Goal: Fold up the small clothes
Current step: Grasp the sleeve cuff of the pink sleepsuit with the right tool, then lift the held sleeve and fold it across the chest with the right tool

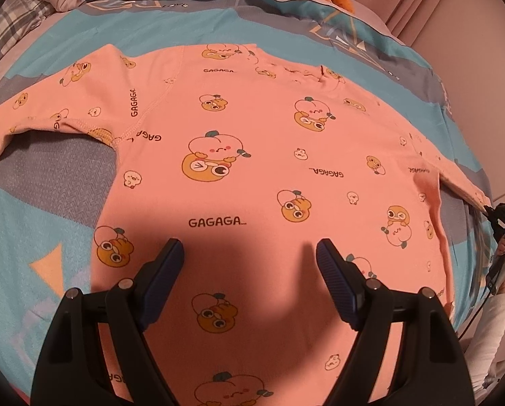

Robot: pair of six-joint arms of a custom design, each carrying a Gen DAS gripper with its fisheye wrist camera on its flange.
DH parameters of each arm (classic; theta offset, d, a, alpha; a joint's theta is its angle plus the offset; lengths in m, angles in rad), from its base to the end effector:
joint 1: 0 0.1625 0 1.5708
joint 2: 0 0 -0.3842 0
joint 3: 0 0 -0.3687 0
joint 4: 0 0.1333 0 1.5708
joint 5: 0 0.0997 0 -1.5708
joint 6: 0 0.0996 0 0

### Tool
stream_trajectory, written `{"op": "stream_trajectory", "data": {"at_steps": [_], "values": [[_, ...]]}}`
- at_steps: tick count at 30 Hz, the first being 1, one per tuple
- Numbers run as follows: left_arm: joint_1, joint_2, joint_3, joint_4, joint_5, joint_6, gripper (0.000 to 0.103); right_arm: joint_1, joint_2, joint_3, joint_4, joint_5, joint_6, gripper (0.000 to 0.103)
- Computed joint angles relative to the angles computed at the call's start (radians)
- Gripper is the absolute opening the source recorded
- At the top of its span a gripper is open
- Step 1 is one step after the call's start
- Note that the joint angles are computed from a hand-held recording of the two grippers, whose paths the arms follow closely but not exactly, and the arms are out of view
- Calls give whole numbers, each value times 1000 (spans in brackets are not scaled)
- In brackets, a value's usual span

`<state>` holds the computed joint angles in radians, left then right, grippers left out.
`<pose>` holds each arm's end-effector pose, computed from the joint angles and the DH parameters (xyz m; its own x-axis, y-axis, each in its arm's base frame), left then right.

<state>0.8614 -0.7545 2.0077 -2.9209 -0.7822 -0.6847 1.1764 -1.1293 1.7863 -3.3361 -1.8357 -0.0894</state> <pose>-0.1717 -0.5131 0.0152 -0.8589 -0.1623 -0.4857 0.1357 0.8424 -0.5215 -0.1264 -0.5828 0.3310 -0.8131 0.5480 0.1963 0.0992 0.4627 -0.8809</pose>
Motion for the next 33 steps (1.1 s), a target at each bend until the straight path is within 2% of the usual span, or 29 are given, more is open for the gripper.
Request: {"op": "stream_trajectory", "data": {"at_steps": [1,4,8,10,18,22,25,33], "values": [[1,0,1,-3,-1,-1,80,-7,4,-11,14,9,6,4],[4,-3,-3,1,-6,-4,80,-3,29,-46,48,-29,7,3],[-5,-19,0,14,21,-21,80,57,55,-66,-23,-94,-68,3],[-11,-29,6,9,38,-24,80,84,55,-74,-41,-100,-94,3],[-31,-59,28,-16,89,-35,80,225,51,-102,-59,-63,-227,3],[-42,-76,46,-27,119,-39,80,289,58,-96,-53,-16,-282,3],[-46,-89,58,-29,141,-45,80,321,60,-77,-33,35,-309,3],[-56,-127,95,-35,181,-68,80,394,104,-56,43,107,-404,3]]}}
